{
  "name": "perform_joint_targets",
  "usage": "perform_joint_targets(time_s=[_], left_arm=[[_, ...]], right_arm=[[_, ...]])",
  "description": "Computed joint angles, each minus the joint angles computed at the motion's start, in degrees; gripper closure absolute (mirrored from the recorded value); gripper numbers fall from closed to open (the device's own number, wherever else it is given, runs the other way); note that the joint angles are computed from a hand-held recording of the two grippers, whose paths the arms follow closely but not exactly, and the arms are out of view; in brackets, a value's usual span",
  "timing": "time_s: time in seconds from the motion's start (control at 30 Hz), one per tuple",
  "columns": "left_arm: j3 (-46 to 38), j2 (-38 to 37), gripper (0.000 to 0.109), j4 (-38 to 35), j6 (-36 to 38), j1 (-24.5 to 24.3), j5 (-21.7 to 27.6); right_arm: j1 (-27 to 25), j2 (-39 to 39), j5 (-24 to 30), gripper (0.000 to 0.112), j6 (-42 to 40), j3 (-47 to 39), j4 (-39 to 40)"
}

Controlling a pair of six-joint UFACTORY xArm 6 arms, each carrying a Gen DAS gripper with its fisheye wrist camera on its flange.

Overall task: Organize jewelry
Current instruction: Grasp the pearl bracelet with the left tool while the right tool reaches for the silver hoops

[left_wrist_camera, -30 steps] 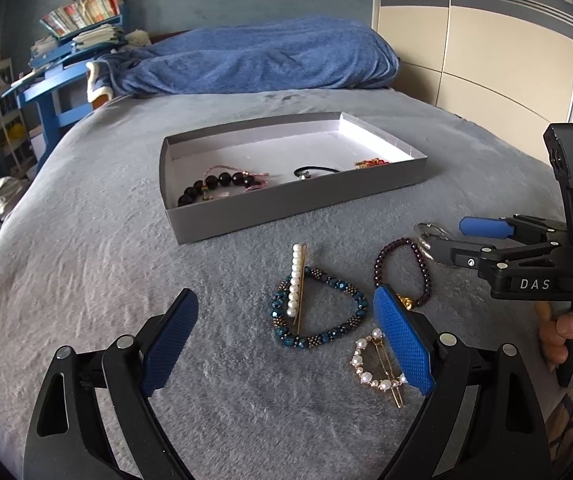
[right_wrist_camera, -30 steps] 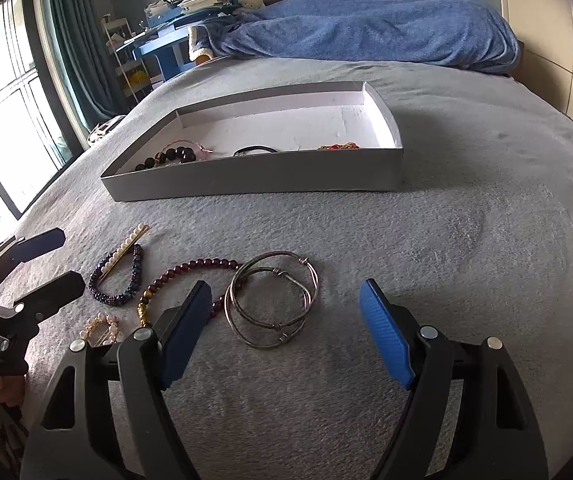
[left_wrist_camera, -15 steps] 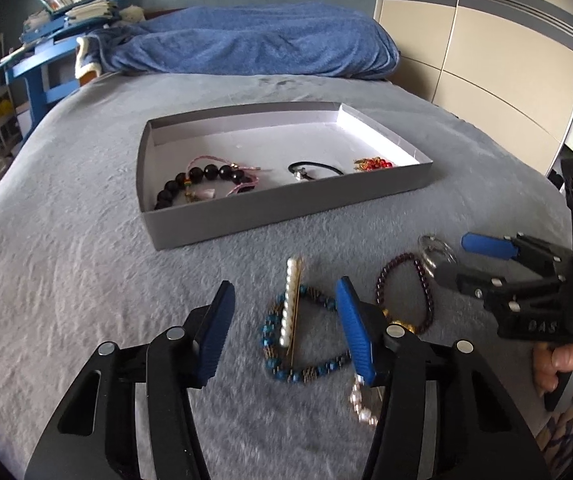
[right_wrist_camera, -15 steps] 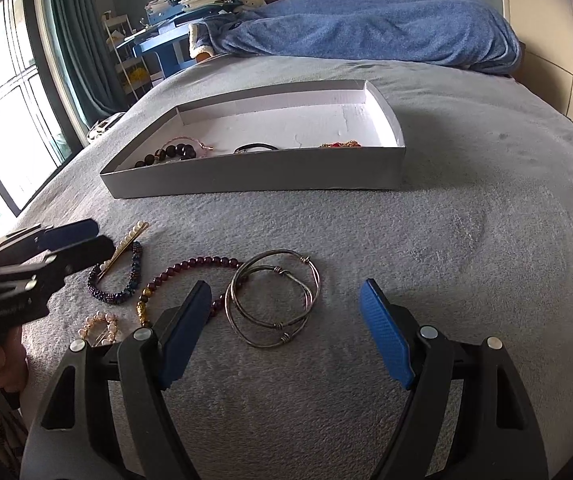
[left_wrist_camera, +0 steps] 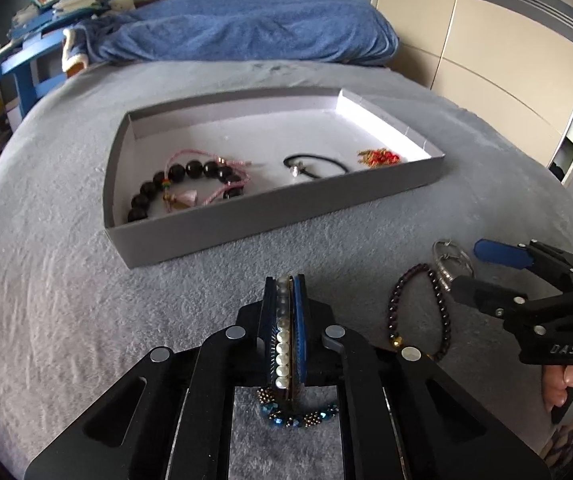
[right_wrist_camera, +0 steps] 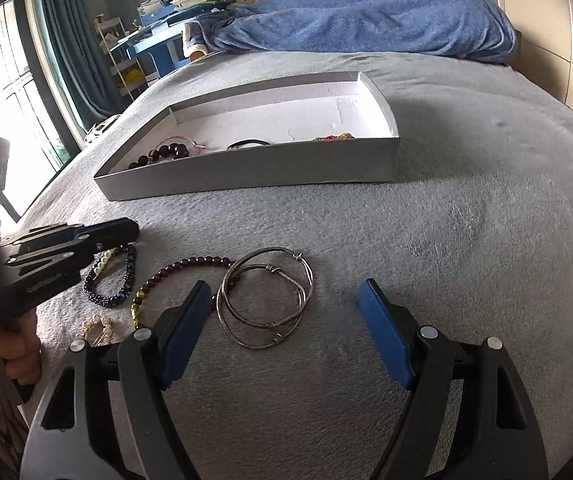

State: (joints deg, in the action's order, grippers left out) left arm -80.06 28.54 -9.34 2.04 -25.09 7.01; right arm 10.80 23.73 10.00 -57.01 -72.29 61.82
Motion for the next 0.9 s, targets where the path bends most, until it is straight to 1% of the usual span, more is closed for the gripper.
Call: perform_joint_targets(time_s=[0.07,0.1,0.17,0.2,0.23,0.27,0.37,0.43,0.47,0.53,0.57,0.6,0.63,0.73,0.9], left_arm=[[1.6,-0.9,0.1,1.2,-1.3,0.0,-2.6],[3.0,-1.6,0.1,0.8,-1.4,0.0,-4.7],[4.4,-2.4,0.1,-0.6,-1.2,0.0,-6.8],[5.0,-2.8,0.1,-2.9,0.1,-0.1,-7.8],[5.1,-3.0,0.1,-6.9,3.4,-0.4,-8.3],[5.5,-3.3,0.1,-8.6,4.3,-0.5,-8.8],[5.9,-3.6,0.1,-10.0,4.6,-0.3,-9.0],[6.0,-3.7,0.1,-8.5,3.2,-0.1,-8.8],[6.2,-3.7,0.1,-6.3,1.4,0.0,-8.8],[6.2,-3.8,0.1,-7.1,2.2,-0.1,-9.0],[6.4,-3.8,0.1,-5.6,0.9,0.1,-9.2],[6.5,-3.9,0.1,-5.2,0.4,0.2,-9.2],[6.6,-3.9,0.1,-4.1,-0.8,0.3,-9.2],[6.9,-4.0,0.1,-4.7,-1.1,0.5,-9.5],[7.5,-4.4,0.1,-5.4,-0.7,0.4,-10.3]], right_arm=[[0.0,0.2,0.0,0.037,1.2,-0.2,-1.4],[-0.1,0.5,0.2,0.037,2.6,-0.4,-2.8],[-0.4,1.1,0.8,0.036,5.6,-1.0,-5.8],[-0.5,1.4,1.0,0.036,6.9,-1.4,-7.1],[-0.6,1.8,1.2,0.036,8.5,-1.7,-8.7],[-0.6,2.0,1.4,0.036,9.3,-2.0,-9.6],[-0.8,2.6,1.9,0.037,10.8,-2.8,-11.0],[-0.9,2.7,2.3,0.037,11.0,-3.0,-11.0],[-1.0,2.8,2.5,0.038,10.9,-3.1,-10.8],[-0.9,2.7,2.1,0.05,10.9,-3.0,-10.7],[-0.9,2.6,1.3,0.061,11.5,-2.7,-10.9],[-0.9,2.5,1.2,0.065,11.5,-2.5,-10.6],[-1.2,2.6,1.8,0.065,10.1,-2.8,-8.6],[-1.6,2.6,3.0,0.065,6.9,-3.4,-4.5],[-1.4,1.9,2.4,0.065,3.0,-2.9,0.0]])
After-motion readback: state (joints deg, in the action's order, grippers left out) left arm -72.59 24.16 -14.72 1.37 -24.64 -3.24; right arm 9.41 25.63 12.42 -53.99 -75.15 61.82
